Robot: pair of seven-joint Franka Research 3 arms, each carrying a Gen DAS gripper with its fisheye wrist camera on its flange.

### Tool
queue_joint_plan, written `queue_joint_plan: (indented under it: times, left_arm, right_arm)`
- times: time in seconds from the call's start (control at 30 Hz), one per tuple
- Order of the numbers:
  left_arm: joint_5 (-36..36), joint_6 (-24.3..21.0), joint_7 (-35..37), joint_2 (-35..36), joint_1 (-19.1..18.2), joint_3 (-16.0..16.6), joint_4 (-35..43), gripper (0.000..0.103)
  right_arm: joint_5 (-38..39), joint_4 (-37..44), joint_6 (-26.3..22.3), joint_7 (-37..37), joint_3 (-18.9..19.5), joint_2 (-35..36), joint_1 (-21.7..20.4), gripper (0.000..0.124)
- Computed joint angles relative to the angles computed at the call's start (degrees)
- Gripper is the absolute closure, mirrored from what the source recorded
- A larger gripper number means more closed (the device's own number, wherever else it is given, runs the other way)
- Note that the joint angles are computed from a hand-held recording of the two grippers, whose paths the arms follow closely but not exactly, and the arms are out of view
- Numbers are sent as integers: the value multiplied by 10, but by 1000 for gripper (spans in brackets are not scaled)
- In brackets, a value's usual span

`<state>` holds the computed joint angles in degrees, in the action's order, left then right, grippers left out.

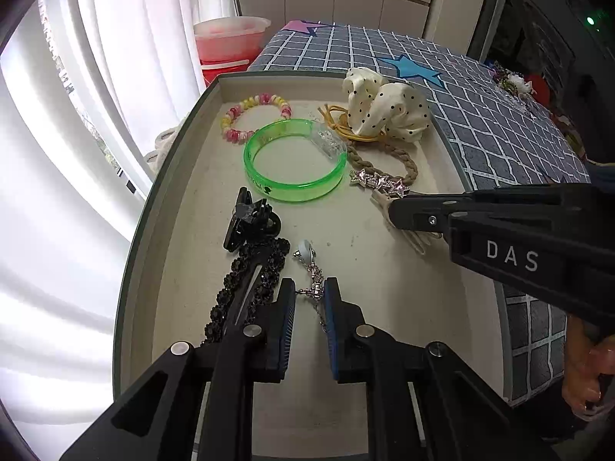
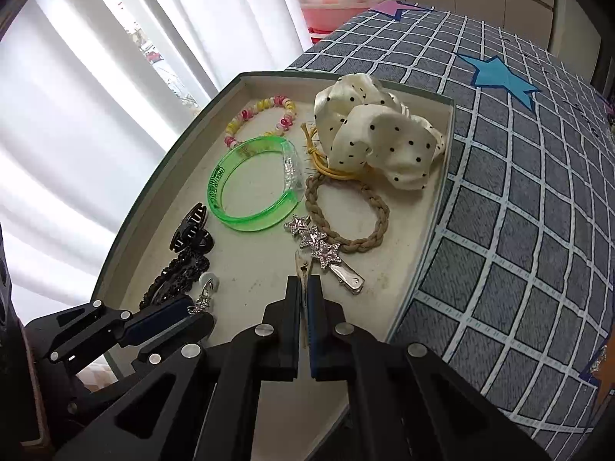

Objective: Organize jewelry
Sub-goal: 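Open both grippers to release the silver charm and bunny clip into the box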

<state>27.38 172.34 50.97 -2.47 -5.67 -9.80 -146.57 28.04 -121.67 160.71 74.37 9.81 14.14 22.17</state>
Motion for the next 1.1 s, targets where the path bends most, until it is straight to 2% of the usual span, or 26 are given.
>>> queue_joint_plan:
  times: [0.2, 0.33, 0.67, 0.83, 0.97, 1.0, 1.07, 1.1]
  left_arm:
    - [37, 5, -30, 1, 6, -1, 0, 80]
    - [33, 9, -33, 0, 5, 0, -3, 80]
    - [14, 15, -22, -3, 5, 1, -9, 80]
    - [18, 12, -26, -4, 6, -1, -8, 80]
    - [35, 9, -45, -5, 9, -4, -6, 80]
    - [42, 8, -51, -5, 10, -4, -6, 80]
    - [51, 6, -59, -4, 10, -5, -4, 80]
    - [54, 5, -62, -4, 10, -4, -4, 80]
  right_arm:
    - [-26, 18, -4, 14, -7, 14, 6, 120]
    - [-21, 16, -4, 11, -3, 16, 3, 120]
    - [-67, 32, -15, 54, -14, 26, 19, 120]
    - [-50, 33, -25, 42, -6, 24, 7, 119]
    - [0, 22, -27, 13, 8, 9, -11, 118]
    - [18, 20, -29, 1, 12, 3, -17, 116]
    - [31, 13, -27, -6, 10, -8, -16, 99]
    - [35, 9, -22, -10, 8, -14, -15, 80]
